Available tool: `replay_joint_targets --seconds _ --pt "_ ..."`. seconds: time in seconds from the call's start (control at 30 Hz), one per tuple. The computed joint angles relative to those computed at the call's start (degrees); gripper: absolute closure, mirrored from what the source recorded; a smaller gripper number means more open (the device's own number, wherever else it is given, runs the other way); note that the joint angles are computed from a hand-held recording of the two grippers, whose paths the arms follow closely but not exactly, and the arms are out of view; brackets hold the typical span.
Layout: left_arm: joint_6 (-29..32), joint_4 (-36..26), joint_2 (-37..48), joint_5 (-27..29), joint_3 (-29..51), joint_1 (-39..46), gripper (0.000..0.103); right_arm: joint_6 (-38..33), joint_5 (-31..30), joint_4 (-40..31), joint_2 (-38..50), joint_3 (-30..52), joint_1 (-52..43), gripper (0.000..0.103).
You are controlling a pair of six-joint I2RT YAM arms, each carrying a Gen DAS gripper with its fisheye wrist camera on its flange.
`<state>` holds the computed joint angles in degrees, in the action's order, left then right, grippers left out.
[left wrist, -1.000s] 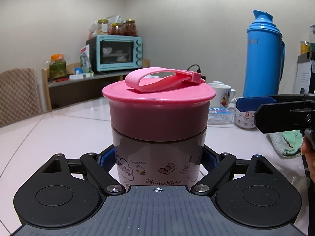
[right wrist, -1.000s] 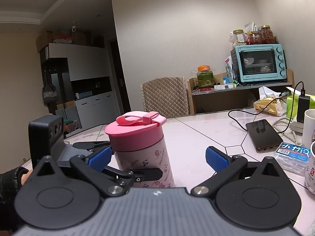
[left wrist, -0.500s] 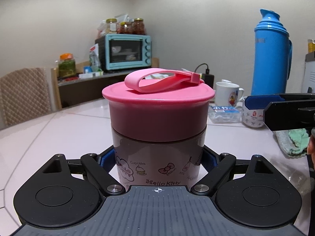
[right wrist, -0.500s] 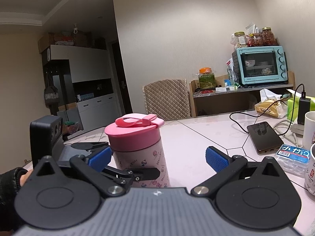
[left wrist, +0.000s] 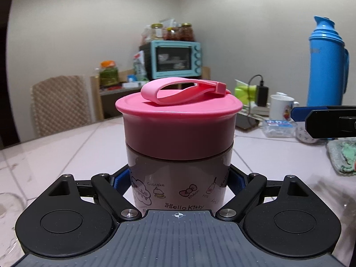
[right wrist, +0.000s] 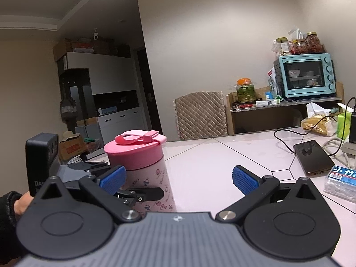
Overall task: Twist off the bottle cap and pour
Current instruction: 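Bring the right gripper to the pink lid rim and close while left holds bottle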
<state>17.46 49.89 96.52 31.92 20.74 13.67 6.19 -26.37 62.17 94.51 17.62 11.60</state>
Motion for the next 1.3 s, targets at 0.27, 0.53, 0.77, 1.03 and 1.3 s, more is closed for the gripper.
replay_joint_targets --seconds 0.27,0.53,0.77,1.03,1.3 --pt "-0.9 1.6 0.9 -1.9 -0.8 0.8 0.013 -1.1 -2.0 -0.3 -0.1 1.1 1.1 0.0" --pt "-2.7 4.7 2.6 -1.2 -1.4 1.8 0.013 -3.2 -1.2 -3.5 0.3 4.6 4.2 0.0" --pt "-3.7 6.6 3.9 -0.1 -1.3 2.8 0.013 -5.9 3.5 -8.5 1.9 9.8 9.3 0.0" --pt "-2.9 5.8 5.9 2.1 1.1 4.9 0.013 -7.7 6.9 -12.2 5.0 14.5 13.3 0.0" --pt "-3.0 5.1 6.0 1.9 1.7 4.6 0.013 -7.9 8.3 -14.5 6.9 17.3 15.5 0.0"
